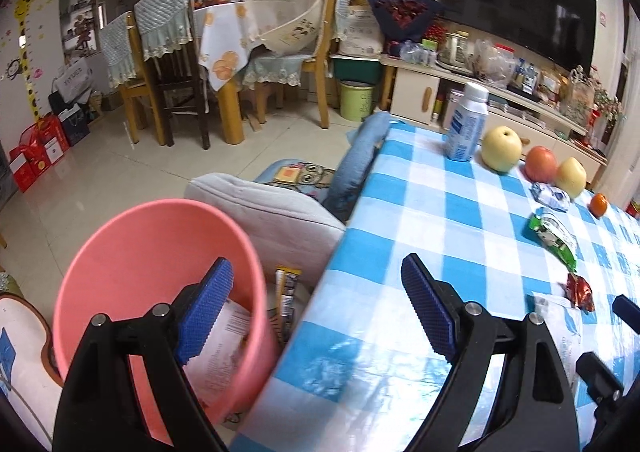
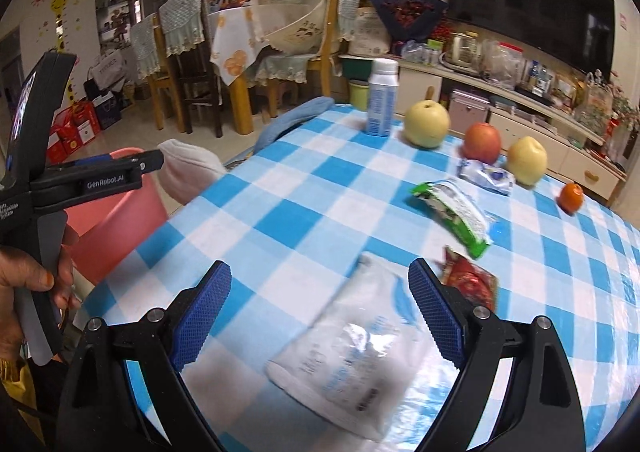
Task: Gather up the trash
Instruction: 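Bring both empty tools back toward the table, then lower the left tool onto the white MAGICDAY milk pouch and close it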
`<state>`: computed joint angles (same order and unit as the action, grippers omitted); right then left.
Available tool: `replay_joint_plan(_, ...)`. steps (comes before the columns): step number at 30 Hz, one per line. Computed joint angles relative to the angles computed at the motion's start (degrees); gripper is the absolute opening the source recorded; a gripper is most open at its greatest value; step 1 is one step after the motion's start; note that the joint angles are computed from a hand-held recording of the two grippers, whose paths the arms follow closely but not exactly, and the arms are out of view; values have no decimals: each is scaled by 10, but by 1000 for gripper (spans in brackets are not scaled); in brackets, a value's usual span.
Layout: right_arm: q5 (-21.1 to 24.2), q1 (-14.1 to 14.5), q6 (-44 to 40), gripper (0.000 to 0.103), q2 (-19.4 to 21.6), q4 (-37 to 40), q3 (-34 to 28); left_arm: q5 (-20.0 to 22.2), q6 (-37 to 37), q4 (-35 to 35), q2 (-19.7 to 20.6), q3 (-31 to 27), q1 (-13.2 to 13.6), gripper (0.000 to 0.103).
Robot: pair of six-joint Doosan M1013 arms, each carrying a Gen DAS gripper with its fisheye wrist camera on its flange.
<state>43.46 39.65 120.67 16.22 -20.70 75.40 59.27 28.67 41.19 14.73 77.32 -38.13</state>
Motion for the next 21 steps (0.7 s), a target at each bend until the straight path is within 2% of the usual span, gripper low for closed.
replay_joint_plan(9, -18, -26, 18, 90, -25, 3, 41, -61, 35, -45, 18, -15, -10, 87)
replay_joint_plan(16, -17, -48, 29, 94, -47, -2, 72, -68, 69, -63, 33, -35, -23, 87)
replay_joint_plan(21, 6, -70, 47, 94, -57, -13, 85, -85, 122, -121, 51, -63, -26, 87)
